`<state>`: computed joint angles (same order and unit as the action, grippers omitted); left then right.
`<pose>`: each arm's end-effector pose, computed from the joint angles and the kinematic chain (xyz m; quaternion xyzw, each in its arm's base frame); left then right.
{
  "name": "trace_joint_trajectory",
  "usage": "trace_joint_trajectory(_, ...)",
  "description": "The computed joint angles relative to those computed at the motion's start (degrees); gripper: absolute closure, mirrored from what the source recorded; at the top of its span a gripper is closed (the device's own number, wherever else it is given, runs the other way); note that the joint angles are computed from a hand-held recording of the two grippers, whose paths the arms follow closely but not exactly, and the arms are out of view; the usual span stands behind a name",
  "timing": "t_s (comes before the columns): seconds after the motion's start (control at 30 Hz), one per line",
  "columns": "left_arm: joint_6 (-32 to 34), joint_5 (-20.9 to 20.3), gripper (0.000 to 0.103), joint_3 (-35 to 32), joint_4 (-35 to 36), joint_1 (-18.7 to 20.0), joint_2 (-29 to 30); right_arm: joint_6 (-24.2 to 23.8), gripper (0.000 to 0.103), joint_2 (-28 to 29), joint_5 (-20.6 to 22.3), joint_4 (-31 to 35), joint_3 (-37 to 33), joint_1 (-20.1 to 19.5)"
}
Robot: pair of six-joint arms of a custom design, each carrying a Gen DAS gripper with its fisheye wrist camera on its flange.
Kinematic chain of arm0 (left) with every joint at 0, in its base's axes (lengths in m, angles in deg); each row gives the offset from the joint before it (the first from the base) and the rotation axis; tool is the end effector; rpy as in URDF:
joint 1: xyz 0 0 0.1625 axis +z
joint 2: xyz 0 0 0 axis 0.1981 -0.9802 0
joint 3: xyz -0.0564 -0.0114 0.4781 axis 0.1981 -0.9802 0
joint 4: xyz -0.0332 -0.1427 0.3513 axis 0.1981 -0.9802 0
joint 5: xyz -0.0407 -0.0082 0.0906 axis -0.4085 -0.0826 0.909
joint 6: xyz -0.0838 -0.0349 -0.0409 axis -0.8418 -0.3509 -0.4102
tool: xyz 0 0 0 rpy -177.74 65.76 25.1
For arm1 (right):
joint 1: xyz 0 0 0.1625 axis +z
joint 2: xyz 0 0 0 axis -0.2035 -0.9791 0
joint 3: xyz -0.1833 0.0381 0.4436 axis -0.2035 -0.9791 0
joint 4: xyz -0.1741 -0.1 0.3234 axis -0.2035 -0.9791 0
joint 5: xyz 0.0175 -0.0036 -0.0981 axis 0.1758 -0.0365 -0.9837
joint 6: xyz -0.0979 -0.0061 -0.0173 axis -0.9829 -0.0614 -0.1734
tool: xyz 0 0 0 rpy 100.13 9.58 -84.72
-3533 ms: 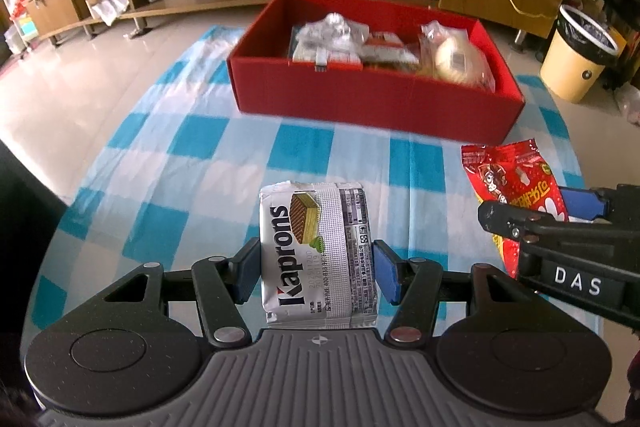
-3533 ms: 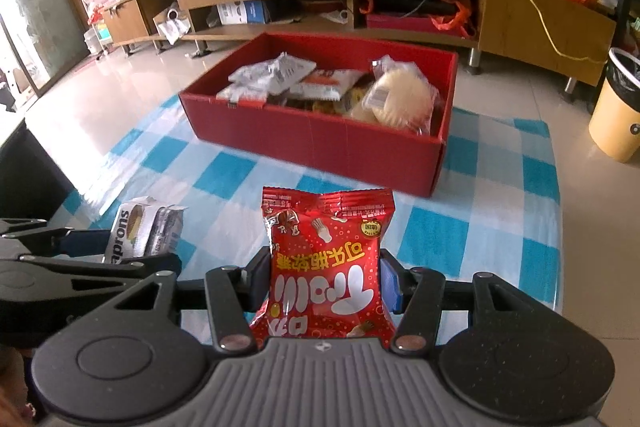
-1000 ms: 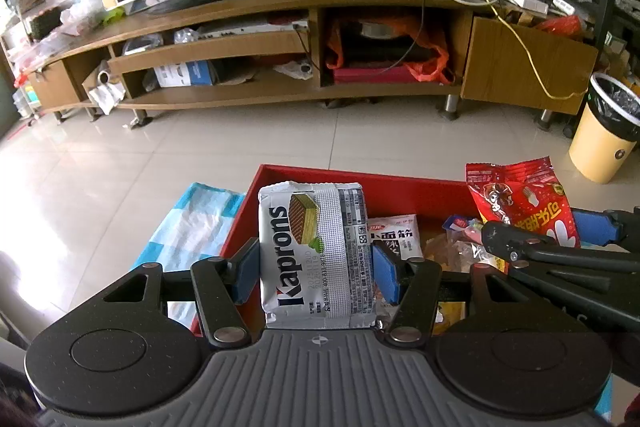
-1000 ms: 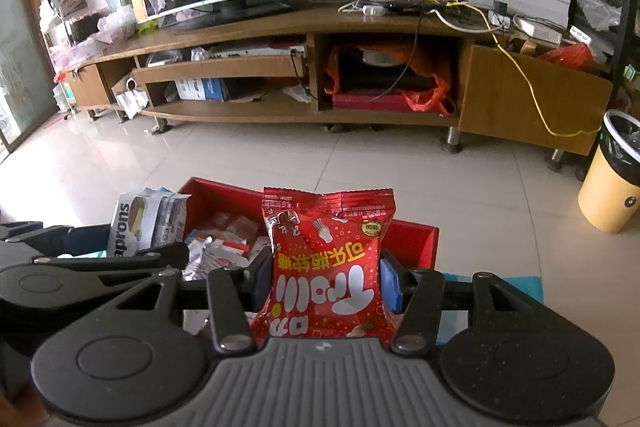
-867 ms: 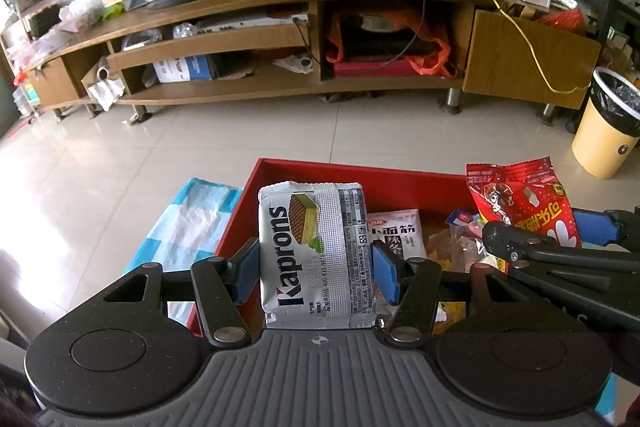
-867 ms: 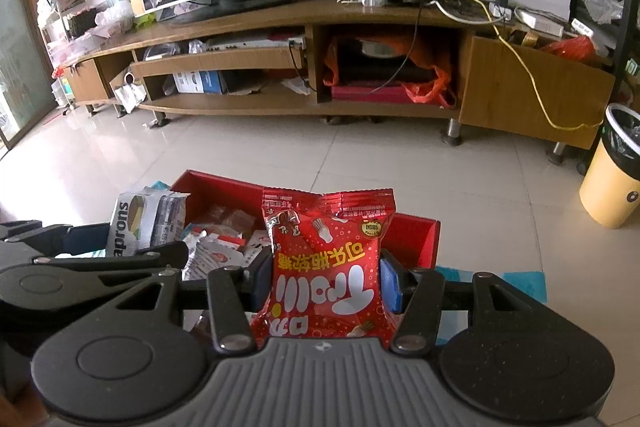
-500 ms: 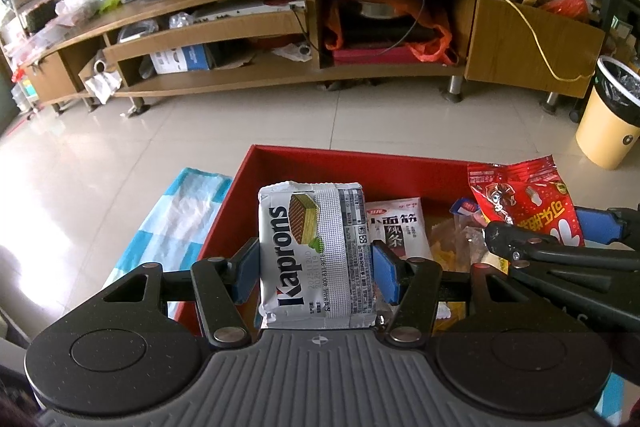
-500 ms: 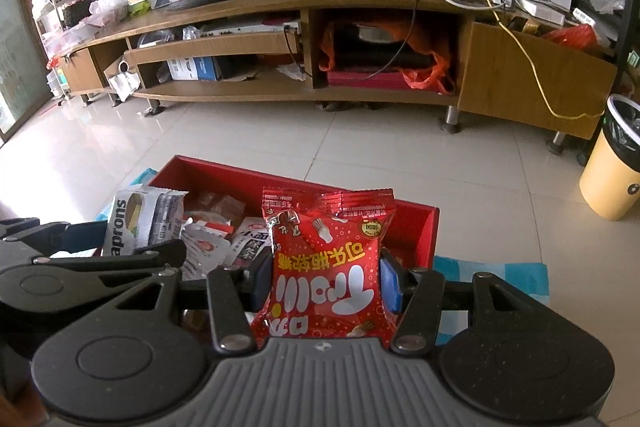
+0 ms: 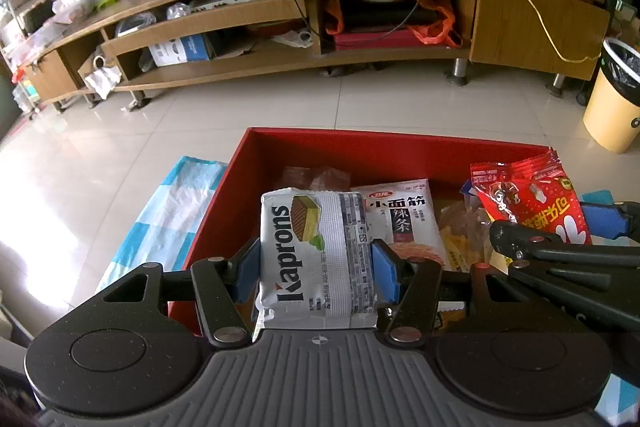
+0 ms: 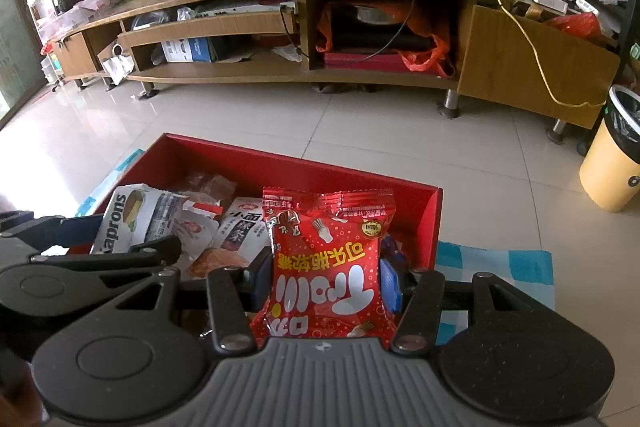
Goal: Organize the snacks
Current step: 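Lower the Kaprons packet and Trolli bag into the red box and open both tools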
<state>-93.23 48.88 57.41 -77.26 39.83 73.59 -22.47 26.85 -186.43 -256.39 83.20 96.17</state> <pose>-0.3351 -0.7670 -0.0640 0.1747 0.8492 -0.2787 0.4132 0.0230 -0.7615 0.2292 0.1585 -0.8933 0.3007 0.2940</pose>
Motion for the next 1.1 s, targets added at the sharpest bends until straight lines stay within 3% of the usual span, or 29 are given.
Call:
trace_joint_trajectory(0.37, -0.11, 1.17, 0.035, -0.94, 1.27, 0.01, 0.8, -0.37, 0.049, 0.72, -0.99, -0.24, -0.45, -0.12)
trace_joint_trajectory(0.77, -1.93, 2.75, 0.017, -0.87, 2.99, -0.07, 0.59, 0.22, 0.041, 0.96, -2.89, -0.44, -0.69, -0.28)
trace_joint_trajectory(1.1, -3.28, 2.29, 0.015, 0.59, 2.07, -0.09, -0.88, 0.5, 0.036, 0.38, -3.51, -0.12, -0.3, -0.28)
